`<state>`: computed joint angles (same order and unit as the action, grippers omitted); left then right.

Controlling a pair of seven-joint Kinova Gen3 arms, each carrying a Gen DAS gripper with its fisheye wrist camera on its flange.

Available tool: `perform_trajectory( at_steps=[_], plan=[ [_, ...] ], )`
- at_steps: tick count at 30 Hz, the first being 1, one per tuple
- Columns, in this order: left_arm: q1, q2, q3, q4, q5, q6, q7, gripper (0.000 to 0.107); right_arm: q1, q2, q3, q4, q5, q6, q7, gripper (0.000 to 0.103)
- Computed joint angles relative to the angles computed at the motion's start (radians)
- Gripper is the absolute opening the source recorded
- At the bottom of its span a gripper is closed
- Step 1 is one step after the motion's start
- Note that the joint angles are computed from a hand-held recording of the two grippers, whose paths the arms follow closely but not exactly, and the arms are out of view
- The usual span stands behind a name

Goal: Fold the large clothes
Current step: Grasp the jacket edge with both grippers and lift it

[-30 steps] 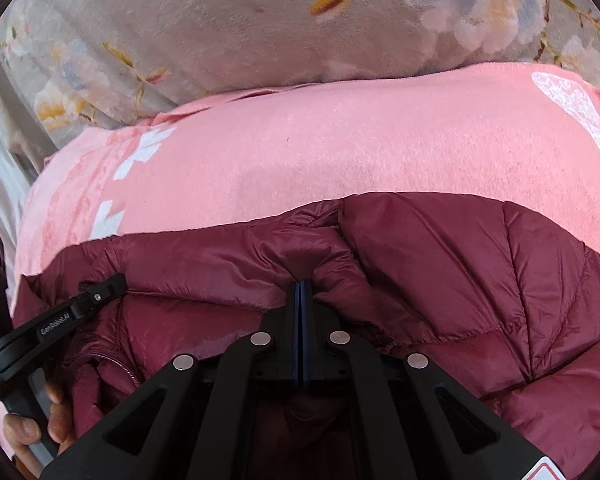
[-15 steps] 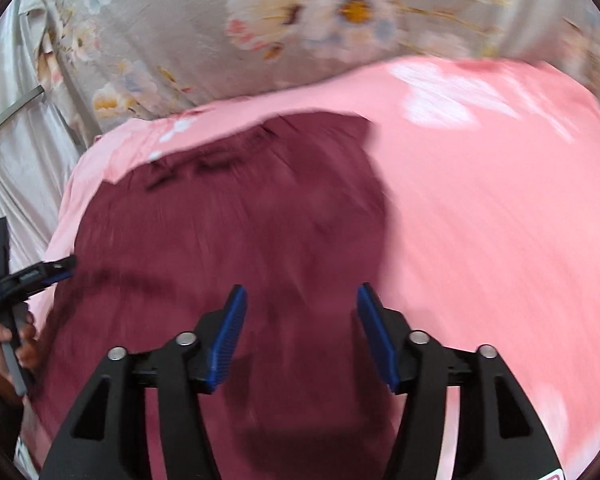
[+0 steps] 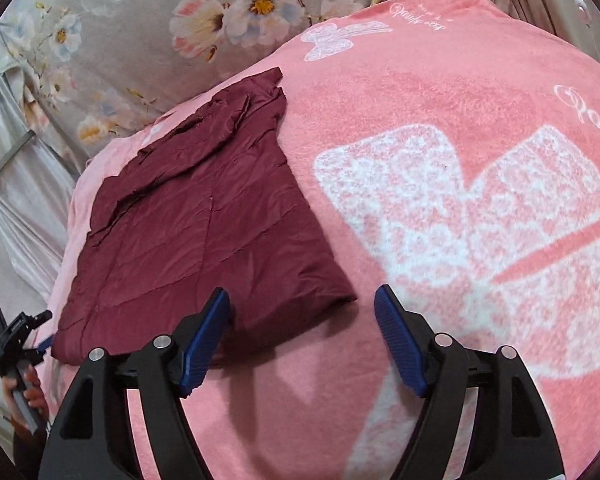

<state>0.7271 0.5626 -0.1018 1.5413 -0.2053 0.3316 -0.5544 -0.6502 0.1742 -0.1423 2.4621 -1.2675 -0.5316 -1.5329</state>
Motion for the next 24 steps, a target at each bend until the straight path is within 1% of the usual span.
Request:
perform_trajectory(
  at_steps=[1, 2, 3, 4, 6, 8, 9, 10, 11, 12, 13, 14, 15, 17, 18, 19, 20, 21, 24],
  plan=[
    [-0.016, -0.006, 0.011, 0.029, 0.024, -0.030, 0.010, 0.079, -0.003, 0.004, -0.001, 0.003, 0.024, -0.007, -0.035, 0.074],
    [-0.046, -0.008, 0.041, 0.049, 0.050, -0.053, 0.005, 0.079, 0.013, 0.011, -0.021, 0.007, 0.051, -0.022, -0.076, 0.074],
    [-0.077, -0.008, 0.073, 0.072, 0.086, -0.085, -0.013, 0.079, 0.046, 0.014, -0.055, 0.015, 0.085, -0.037, -0.116, 0.074],
    [-0.092, -0.008, 0.086, 0.080, 0.106, -0.100, -0.032, 0.078, 0.093, 0.017, -0.101, 0.021, 0.118, -0.048, -0.157, 0.074],
    [-0.082, -0.009, 0.086, 0.070, 0.101, -0.083, -0.061, 0.073, 0.185, 0.025, -0.190, 0.033, 0.199, -0.068, -0.238, 0.069],
    [-0.110, -0.009, 0.130, 0.066, 0.124, -0.083, -0.115, 0.051, 0.278, 0.039, -0.270, 0.034, 0.257, -0.073, -0.270, 0.045],
    [-0.107, -0.005, 0.136, 0.053, 0.123, -0.068, -0.129, 0.046, 0.311, 0.051, -0.298, 0.027, 0.262, -0.068, -0.262, 0.037],
    [-0.089, -0.001, 0.122, 0.038, 0.113, -0.047, -0.127, 0.031, 0.356, 0.055, -0.344, 0.020, 0.250, -0.070, -0.242, 0.024],
    [-0.068, -0.002, 0.102, 0.033, 0.113, -0.038, -0.135, 0.019, 0.384, 0.057, -0.390, 0.018, 0.223, -0.086, -0.228, 0.012],
    [-0.058, -0.009, 0.093, 0.040, 0.113, -0.045, -0.133, 0.015, 0.404, 0.049, -0.437, 0.018, 0.182, -0.109, -0.208, 0.009],
    [-0.063, -0.023, 0.100, 0.061, 0.119, -0.069, -0.138, 0.011, 0.424, 0.044, -0.483, 0.018, 0.141, -0.133, -0.176, 0.006],
    [-0.075, -0.044, 0.113, 0.092, 0.129, -0.107, -0.147, 0.009, 0.425, 0.030, -0.515, 0.020, 0.101, -0.158, -0.145, 0.005],
    [-0.081, -0.066, 0.120, 0.118, 0.139, -0.136, -0.155, 0.008, 0.409, 0.004, -0.529, 0.023, 0.060, -0.176, -0.109, 0.005],
    [-0.082, -0.111, 0.123, 0.161, 0.155, -0.173, -0.171, 0.007, 0.334, -0.048, -0.504, 0.022, -0.022, -0.193, -0.036, 0.004],
    [-0.064, -0.138, 0.108, 0.183, 0.158, -0.188, -0.175, 0.006, 0.292, -0.074, -0.476, 0.018, -0.062, -0.195, 0.005, 0.004],
    [-0.048, -0.158, 0.091, 0.193, 0.170, -0.191, -0.189, 0.006, 0.246, -0.107, -0.466, 0.022, -0.103, -0.213, 0.040, 0.004],
    [-0.016, -0.186, 0.059, 0.210, 0.168, -0.199, -0.186, 0.006, 0.212, -0.137, -0.475, 0.028, -0.144, -0.238, 0.069, 0.003],
    [0.030, -0.214, 0.015, 0.231, 0.153, -0.211, -0.166, 0.006, 0.181, -0.176, -0.503, 0.038, -0.184, -0.275, 0.098, 0.003],
    [0.169, -0.321, -0.112, 0.307, 0.043, -0.236, -0.057, 0.005, 0.140, -0.270, -0.637, 0.053, -0.306, -0.396, 0.182, 0.003]
  ],
)
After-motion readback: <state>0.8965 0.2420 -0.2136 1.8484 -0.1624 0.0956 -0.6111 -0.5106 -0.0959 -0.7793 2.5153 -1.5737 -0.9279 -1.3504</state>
